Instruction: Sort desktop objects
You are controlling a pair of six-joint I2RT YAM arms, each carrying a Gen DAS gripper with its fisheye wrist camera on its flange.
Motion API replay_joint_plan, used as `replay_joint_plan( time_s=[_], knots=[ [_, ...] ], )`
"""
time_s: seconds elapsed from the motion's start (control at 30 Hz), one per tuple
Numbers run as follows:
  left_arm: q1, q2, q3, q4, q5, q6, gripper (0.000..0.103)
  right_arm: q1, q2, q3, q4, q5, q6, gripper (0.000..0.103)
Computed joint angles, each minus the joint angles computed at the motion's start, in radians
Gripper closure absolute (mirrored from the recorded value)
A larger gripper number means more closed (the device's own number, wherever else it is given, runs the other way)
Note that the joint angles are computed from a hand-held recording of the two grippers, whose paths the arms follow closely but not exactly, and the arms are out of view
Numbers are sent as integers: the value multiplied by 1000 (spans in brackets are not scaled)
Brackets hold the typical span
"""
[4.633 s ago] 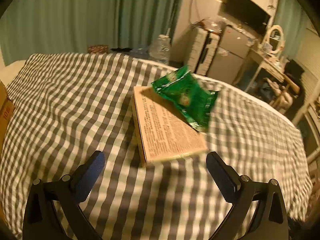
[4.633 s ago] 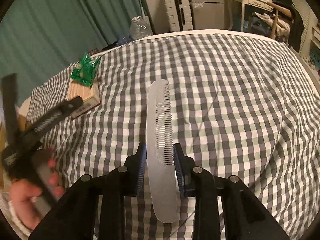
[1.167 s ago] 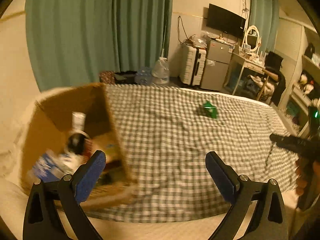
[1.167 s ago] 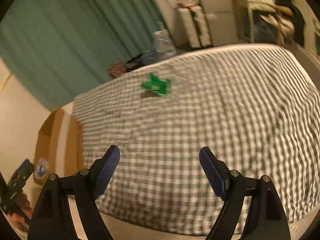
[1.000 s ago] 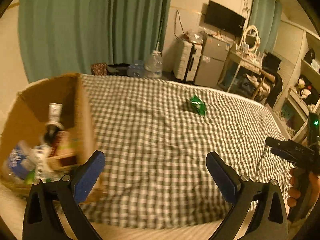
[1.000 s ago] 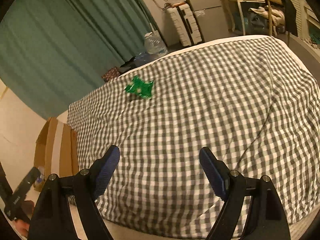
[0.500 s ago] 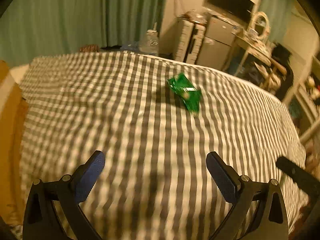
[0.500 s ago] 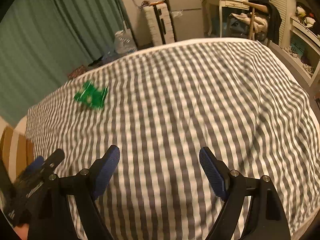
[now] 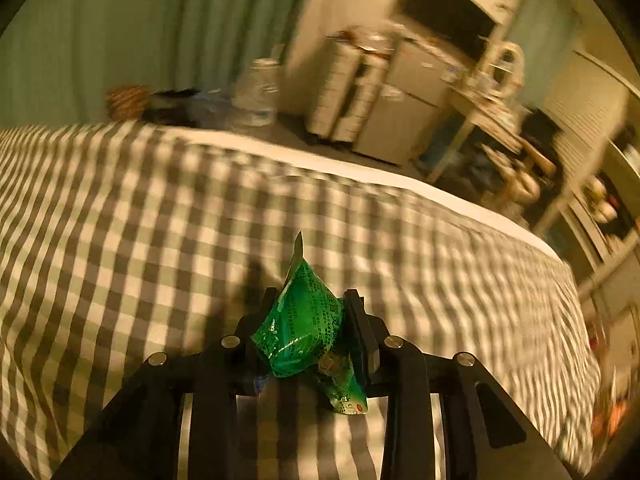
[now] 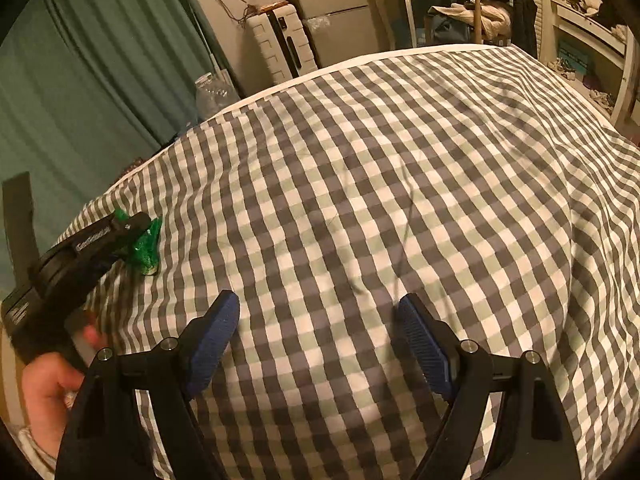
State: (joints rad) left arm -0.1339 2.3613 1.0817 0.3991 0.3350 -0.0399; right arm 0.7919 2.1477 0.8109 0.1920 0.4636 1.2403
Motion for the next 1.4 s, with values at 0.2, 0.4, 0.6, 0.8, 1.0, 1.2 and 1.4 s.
replay_joint_plan(
  time_s=[0.2,0.4,0.6,0.8,1.0,1.2,1.4],
  knots=[
    [137,-309,-367,35,134,130,71,103,-89,13,-80,34,49,21],
    [518,-784,-510,-401,319,367,71,354,-167,287,-449,151,40,21],
    [977,-916,-239,-915,499,804,71,530,8,825,-816,293,38,21],
    [1239,-686,-41,-1008,503,1087,71,605,202,1178,-839,287,8,21],
    [1299,-510,-25,-925,461,1148,23,613,418,1500,-1000,227,-17,21],
    [1312,-494,-105,-755,484,956,0,611,550,1698,-1180,238,-32,15],
    [1326,-600,-311,-500,469,914,0,609,468,1489,-1084,238,-63,15]
  ],
)
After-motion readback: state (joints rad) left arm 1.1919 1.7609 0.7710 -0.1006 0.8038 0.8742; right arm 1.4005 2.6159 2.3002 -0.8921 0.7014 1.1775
